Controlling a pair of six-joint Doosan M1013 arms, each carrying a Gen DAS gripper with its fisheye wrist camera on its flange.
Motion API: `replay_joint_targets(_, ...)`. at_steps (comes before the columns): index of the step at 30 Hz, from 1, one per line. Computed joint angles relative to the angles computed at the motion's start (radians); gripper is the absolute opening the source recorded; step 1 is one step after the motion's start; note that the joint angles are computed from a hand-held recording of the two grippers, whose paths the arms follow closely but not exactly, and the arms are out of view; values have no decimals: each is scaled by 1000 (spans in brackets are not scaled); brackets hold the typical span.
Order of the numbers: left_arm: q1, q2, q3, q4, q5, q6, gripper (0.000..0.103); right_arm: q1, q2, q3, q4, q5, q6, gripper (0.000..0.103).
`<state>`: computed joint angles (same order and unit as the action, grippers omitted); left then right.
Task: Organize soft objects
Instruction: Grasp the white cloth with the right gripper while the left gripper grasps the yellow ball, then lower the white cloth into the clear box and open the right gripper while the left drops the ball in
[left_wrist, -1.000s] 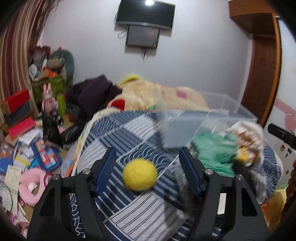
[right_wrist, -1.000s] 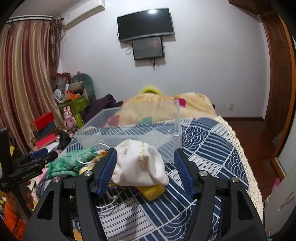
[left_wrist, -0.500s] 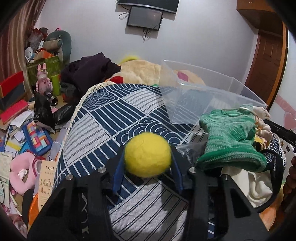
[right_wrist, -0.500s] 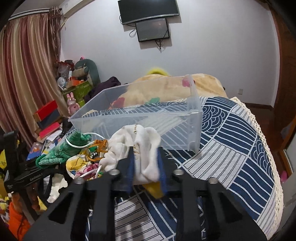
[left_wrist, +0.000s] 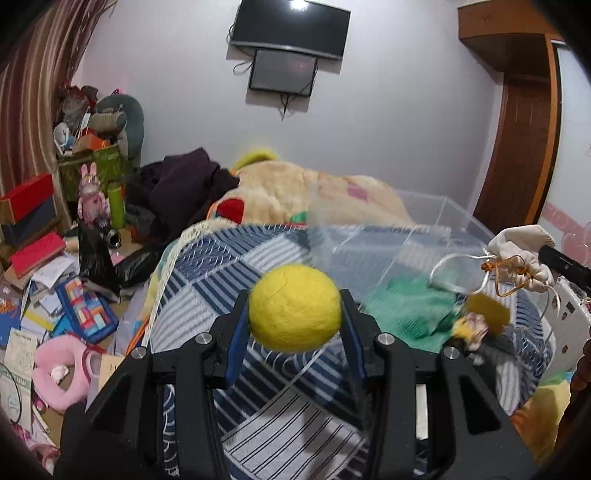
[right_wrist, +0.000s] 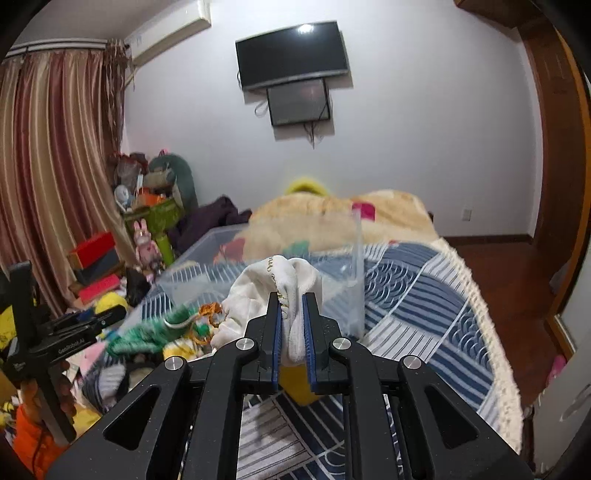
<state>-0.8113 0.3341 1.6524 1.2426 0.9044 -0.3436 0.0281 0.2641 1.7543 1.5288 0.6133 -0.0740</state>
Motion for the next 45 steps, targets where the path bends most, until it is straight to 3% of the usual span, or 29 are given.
replay_joint_targets(7, 25, -14, -44, 40, -94, 64, 45, 4, -8, -20, 137, -42, -119, 10)
replay_joint_targets(16, 60, 38, -170, -59, -104, 307, 45, 43, 29, -93, 163, -129, -134, 10)
replay_joint_targets(25, 132, 106, -280, -359, -175, 604, 45, 76, 103, -196, -172, -134, 157, 10)
replay_joint_targets(35, 186, 179, -387, -678, -133, 914, 45, 103, 176, -300, -616, -43, 513, 10)
replay_joint_targets(42, 190, 199, -422, -746, -87, 1012, 46, 116, 183, -313, -727, -19, 559, 11)
replay_joint_targets(45, 183, 198, -422, -730, -79, 1014, 51, 114, 183, -318, -738, -12, 562, 14)
